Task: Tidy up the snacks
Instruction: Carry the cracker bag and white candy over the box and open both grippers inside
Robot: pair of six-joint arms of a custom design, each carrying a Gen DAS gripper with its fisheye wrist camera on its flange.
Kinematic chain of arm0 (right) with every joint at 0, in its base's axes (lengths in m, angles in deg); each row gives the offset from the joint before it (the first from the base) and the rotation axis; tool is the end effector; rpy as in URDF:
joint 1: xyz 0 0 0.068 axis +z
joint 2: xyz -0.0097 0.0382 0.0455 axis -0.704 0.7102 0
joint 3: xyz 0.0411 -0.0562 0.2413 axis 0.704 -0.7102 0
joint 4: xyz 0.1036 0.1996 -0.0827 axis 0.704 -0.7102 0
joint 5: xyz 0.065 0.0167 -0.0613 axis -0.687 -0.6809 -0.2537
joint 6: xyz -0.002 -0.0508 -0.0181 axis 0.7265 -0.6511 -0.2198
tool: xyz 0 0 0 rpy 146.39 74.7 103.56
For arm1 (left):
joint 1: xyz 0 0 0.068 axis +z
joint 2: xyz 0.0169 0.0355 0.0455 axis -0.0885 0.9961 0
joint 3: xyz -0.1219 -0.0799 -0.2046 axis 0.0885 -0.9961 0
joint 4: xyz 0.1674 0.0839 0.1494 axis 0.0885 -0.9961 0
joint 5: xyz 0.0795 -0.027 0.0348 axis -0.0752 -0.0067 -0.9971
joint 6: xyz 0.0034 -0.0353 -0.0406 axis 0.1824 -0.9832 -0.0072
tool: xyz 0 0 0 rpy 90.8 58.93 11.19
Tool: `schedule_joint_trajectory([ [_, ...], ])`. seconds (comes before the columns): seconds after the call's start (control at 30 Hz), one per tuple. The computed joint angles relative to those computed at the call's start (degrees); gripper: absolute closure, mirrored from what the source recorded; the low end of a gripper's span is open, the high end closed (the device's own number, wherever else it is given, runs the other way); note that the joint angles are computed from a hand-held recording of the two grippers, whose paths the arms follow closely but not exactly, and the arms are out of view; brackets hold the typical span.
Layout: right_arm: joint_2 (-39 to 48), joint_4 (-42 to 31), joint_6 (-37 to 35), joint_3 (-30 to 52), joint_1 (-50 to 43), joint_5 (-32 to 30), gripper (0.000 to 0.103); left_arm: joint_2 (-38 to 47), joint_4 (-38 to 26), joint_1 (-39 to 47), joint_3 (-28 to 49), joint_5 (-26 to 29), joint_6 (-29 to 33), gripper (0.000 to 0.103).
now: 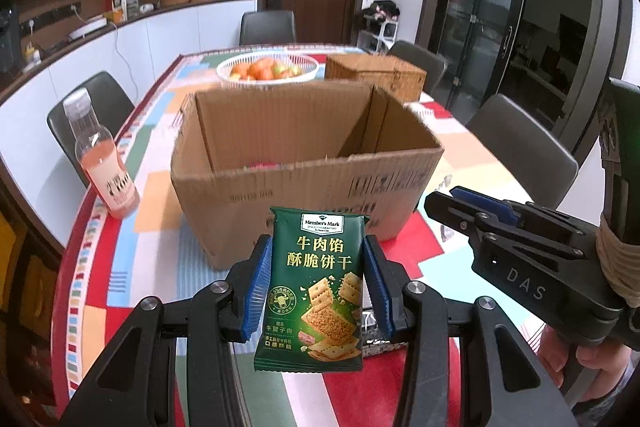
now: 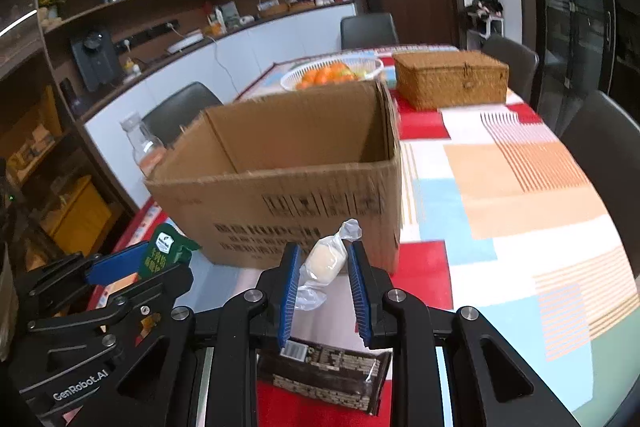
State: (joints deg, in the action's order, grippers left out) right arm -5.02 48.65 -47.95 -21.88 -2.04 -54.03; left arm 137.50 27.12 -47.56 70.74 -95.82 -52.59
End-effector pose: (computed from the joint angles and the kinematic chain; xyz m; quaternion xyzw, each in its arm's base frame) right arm 0.1907 0.1573 0.1381 0.0221 0.9038 0.1031 0.4148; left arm 0.1970 -0.1712 0.1745 0.1629 0.9022 -0.1153 0.3824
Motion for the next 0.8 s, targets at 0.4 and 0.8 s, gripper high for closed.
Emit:
schedule_joint_trajectory([
  [0.4,-5.64,-3.35,-4.50,3.29,0.08,2.30,0.077,-1.76,-3.74,0.07,5.99,-1.76,2.48,0.059],
  [0.8,-2.59,-4.97,-11.30,11.16,-3.56,0.72,0.077,4.38,-5.91,5.13,16.80,0.95,6.60,0.059],
])
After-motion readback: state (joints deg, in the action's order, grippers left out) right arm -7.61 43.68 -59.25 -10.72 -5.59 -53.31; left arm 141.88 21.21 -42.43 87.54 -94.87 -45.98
